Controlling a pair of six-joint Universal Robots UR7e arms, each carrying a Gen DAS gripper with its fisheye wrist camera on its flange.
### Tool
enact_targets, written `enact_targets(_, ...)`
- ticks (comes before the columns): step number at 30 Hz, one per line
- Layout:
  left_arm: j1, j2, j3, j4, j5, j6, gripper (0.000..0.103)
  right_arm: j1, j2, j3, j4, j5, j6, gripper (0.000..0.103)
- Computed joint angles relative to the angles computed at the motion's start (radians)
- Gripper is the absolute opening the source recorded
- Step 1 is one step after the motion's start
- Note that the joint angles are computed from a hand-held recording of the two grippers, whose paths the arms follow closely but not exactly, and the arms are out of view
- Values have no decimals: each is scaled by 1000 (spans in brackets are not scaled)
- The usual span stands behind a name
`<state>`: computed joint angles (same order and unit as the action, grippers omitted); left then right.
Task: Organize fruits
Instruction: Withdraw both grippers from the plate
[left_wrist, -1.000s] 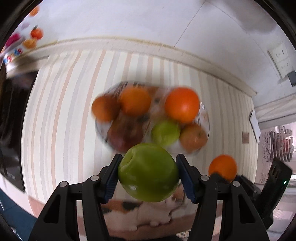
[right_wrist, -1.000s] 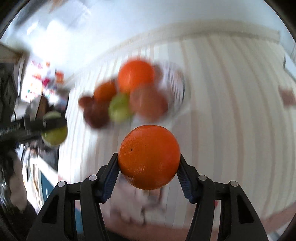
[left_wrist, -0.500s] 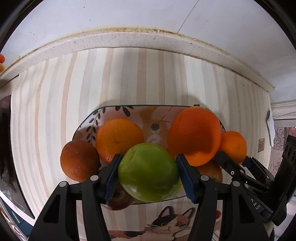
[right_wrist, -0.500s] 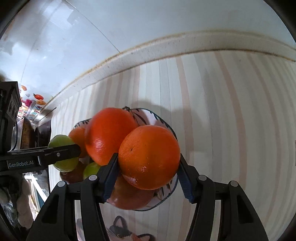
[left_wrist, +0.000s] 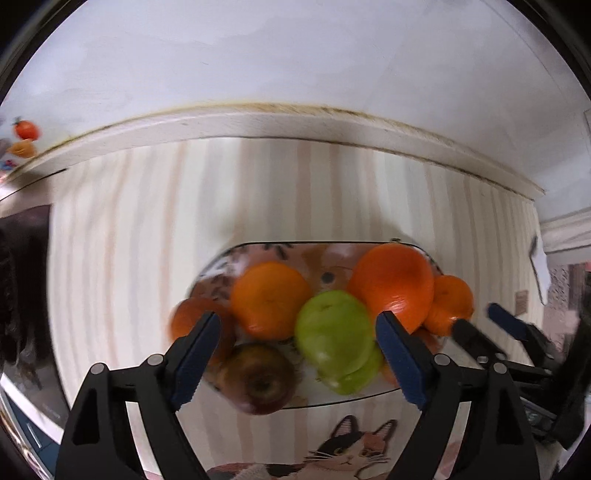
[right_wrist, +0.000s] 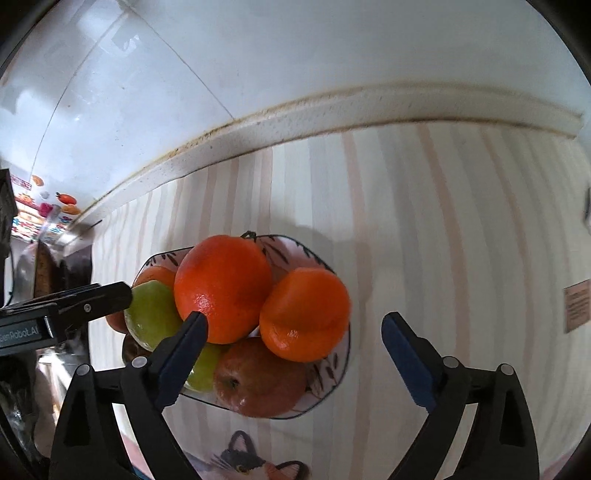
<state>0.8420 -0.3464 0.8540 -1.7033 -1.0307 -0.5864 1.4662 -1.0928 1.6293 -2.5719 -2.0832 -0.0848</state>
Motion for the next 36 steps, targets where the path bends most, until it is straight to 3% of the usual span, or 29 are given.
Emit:
enact_targets(3,-12,-61,101,-45,47,-33,86,46,-8,34,-62,-98,-23,99)
enact_targets(7,-32,-139,234,-102,81,-62,85,90,-33,90,-103,-153,-30,99)
enact_targets(24,-161,-381,585,-313,139,-67,85,229,-214,321,-223,-217,-20,99)
enact_targets(36,-268,-528,761,-361,168,-107,85,363,-368,440,-250,-274,4,99)
